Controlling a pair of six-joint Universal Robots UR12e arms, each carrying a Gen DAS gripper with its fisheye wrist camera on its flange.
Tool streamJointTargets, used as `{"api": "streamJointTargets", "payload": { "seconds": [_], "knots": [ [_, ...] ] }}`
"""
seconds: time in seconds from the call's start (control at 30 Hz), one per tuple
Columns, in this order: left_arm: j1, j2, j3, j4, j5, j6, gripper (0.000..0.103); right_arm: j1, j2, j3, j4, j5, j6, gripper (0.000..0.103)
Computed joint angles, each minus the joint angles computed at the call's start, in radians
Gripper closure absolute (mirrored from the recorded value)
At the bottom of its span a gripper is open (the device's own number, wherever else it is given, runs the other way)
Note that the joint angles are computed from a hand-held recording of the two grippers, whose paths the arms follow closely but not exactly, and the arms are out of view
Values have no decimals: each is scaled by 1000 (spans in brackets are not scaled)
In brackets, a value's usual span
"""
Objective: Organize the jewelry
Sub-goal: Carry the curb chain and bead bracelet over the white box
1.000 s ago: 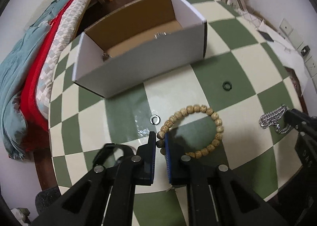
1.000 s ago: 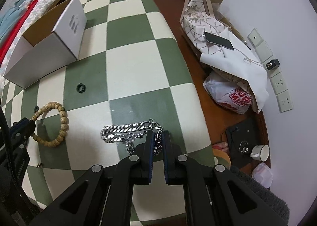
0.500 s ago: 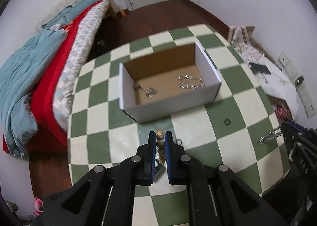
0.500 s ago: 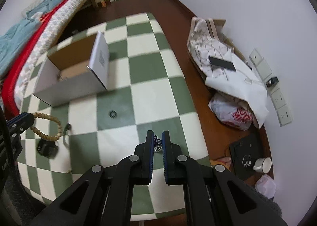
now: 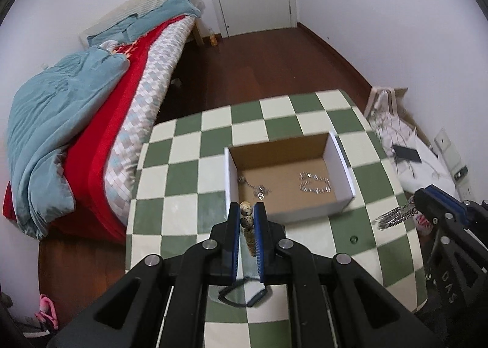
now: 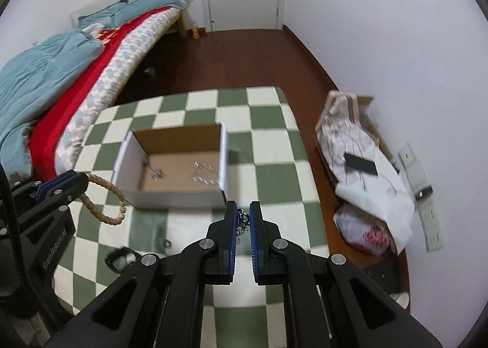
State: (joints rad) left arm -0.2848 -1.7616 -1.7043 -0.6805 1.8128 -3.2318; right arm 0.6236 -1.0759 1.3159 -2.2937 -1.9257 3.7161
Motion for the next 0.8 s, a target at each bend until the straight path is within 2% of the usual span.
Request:
{"api": "streamJointTargets", "payload": {
  "seconds": [0.23, 0.43, 0.57, 0.8],
  "knots": [
    [31, -14, 34, -2, -28, -23, 97, 1, 45, -93, -2, -2, -52, 95],
    [66, -58, 104, -82, -106, -29, 97, -17, 86, -164, 12, 28, -82, 95],
    [77, -96, 150, -143, -125, -24, 97, -38, 118, -210, 47, 79, -86, 95],
    [84, -141, 197, -197, -135, -23, 97, -62, 178, -290, 125, 132, -106, 95]
  ]
}}
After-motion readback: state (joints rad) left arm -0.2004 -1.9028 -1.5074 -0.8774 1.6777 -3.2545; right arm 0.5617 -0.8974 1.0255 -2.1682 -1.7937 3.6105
